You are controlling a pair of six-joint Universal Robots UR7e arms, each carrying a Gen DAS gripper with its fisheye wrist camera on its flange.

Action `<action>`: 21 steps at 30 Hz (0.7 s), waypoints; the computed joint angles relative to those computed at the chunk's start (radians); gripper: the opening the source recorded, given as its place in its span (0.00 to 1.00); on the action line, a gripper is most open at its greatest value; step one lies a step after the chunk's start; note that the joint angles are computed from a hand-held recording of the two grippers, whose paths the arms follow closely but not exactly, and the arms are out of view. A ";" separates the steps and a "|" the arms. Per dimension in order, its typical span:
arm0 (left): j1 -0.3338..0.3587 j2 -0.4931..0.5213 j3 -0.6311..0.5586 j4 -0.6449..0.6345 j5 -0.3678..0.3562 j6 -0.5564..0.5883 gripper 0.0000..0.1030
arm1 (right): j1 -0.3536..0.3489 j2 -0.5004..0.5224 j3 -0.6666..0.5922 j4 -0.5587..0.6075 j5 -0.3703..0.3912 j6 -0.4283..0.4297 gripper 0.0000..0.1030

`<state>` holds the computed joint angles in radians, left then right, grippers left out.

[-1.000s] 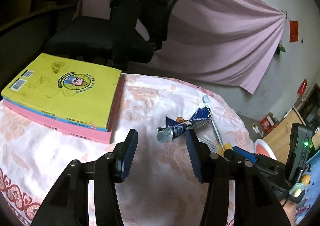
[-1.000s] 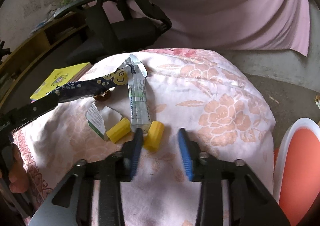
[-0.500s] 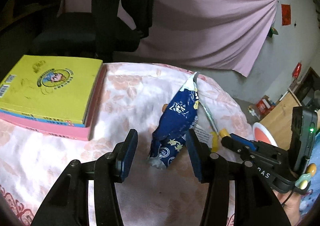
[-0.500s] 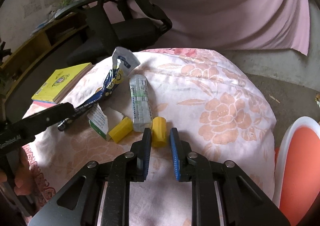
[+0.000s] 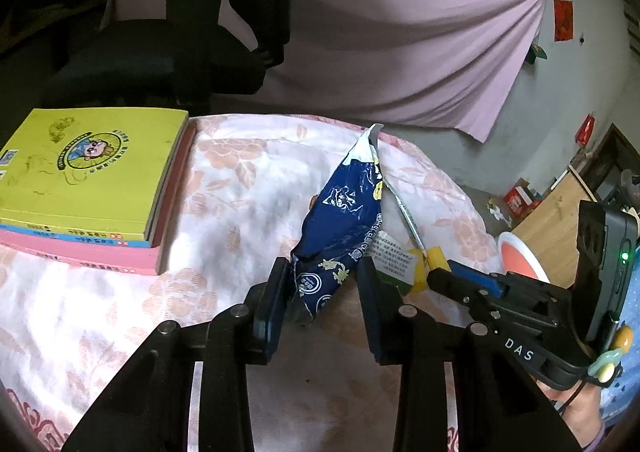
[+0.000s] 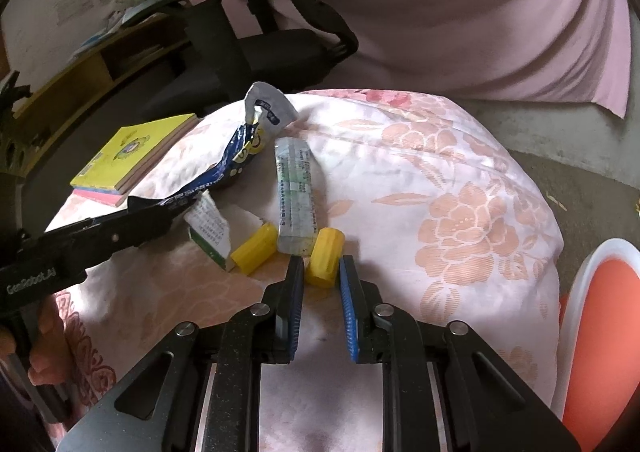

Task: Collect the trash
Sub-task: 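Lift the blue wrapper with the left gripper while the right gripper lifts the yellow cap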

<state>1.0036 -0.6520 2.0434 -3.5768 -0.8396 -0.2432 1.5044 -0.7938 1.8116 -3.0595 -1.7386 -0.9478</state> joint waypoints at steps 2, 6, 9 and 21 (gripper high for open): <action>-0.007 0.005 0.017 -0.053 0.004 0.013 0.29 | -0.001 -0.006 0.016 -0.019 0.014 -0.021 0.15; -0.037 0.028 0.046 -0.178 0.039 0.046 0.29 | -0.013 -0.034 0.074 -0.102 0.092 -0.078 0.15; -0.073 0.057 0.074 -0.325 0.080 0.088 0.29 | -0.030 -0.060 0.138 -0.208 0.179 -0.127 0.15; -0.298 0.277 -0.031 -0.907 0.321 0.610 0.29 | -0.171 -0.180 0.345 -0.495 0.678 -0.217 0.15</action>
<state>0.7058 -0.3745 2.0129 -4.4836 -0.5190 0.3667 1.3334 -0.9741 2.1565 -3.5546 -1.0610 -1.1645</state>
